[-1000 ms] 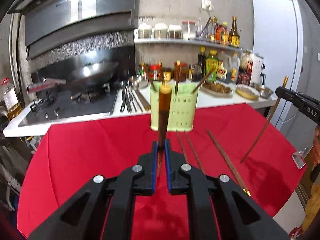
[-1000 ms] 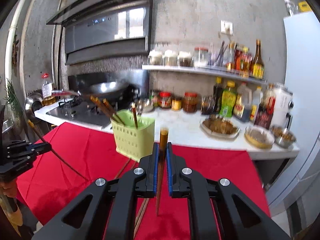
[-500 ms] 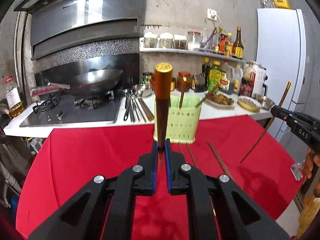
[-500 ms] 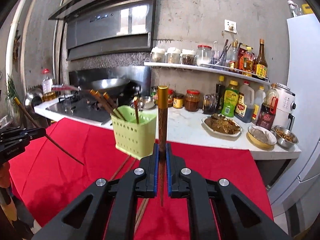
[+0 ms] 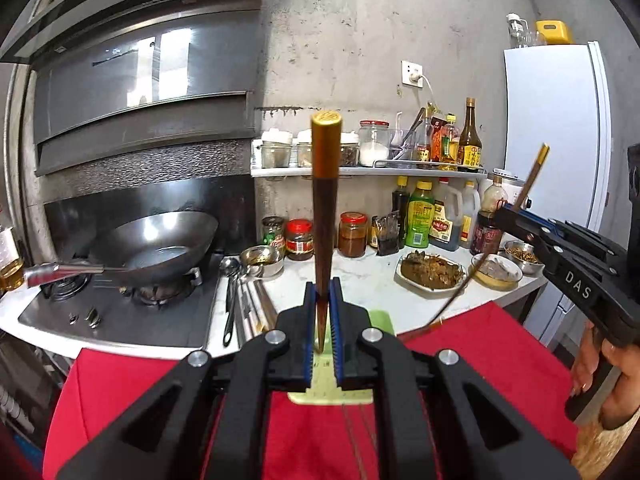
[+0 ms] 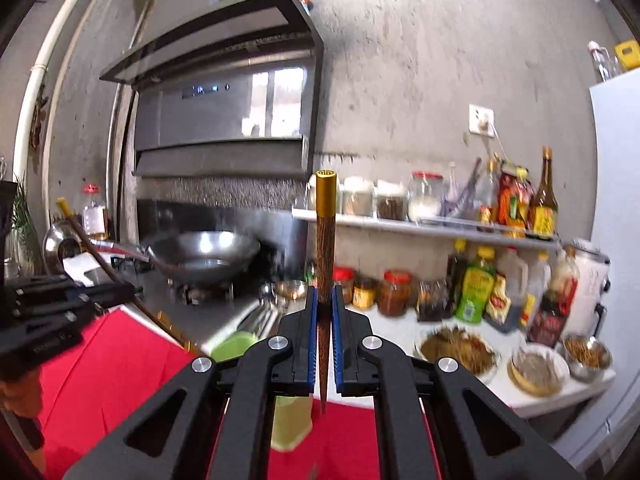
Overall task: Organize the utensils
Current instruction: 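Lift both held chopsticks upright and carry them over the green holder, then lower both chopsticks into the green holder and open both tools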
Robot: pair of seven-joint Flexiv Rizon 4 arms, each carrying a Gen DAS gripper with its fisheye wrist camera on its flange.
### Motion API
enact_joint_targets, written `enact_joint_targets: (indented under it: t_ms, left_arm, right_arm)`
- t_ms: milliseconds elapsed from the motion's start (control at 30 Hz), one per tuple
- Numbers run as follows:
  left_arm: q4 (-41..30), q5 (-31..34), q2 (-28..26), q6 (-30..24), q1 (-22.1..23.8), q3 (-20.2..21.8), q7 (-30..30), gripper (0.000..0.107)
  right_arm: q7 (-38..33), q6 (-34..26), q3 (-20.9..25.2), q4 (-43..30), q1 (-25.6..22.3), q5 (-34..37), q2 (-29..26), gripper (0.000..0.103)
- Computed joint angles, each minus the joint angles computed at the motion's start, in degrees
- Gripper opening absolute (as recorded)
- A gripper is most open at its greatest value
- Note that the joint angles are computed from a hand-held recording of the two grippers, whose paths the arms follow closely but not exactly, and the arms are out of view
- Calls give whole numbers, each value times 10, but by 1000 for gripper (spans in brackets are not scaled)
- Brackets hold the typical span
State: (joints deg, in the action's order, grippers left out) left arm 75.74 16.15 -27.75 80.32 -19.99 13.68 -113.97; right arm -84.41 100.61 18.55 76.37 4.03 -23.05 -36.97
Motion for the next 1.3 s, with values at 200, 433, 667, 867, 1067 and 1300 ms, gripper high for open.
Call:
enact_joint_targets:
  t_ms: [200, 433, 667, 867, 1067, 1300]
  left_arm:
    - [-54, -41, -53, -44, 32, -37, 55, 7]
    - [-68, -80, -79, -62, 52, -54, 87, 7]
    - [-76, -86, -76, -52, 51, -48, 98, 7]
    - [-91, -102, -92, -73, 59, -60, 121, 7]
    - [-82, -110, -87, -68, 60, -62, 128, 24]
    - [-22, -34, -18, -37, -8, 32, 26, 33]
  right_arm:
    - [-36, -64, 58, -76, -6, -3, -59, 7]
    - [-65, -84, 47, -122, 21, 45, -87, 7]
    - [-90, -66, 86, -174, 17, 52, -102, 7]
    - [-128, -116, 102, -204, 23, 80, -125, 7]
    - [-147, -141, 69, -181, 34, 121, -110, 51]
    - [-130, -85, 14, -66, 26, 159, -16, 51]
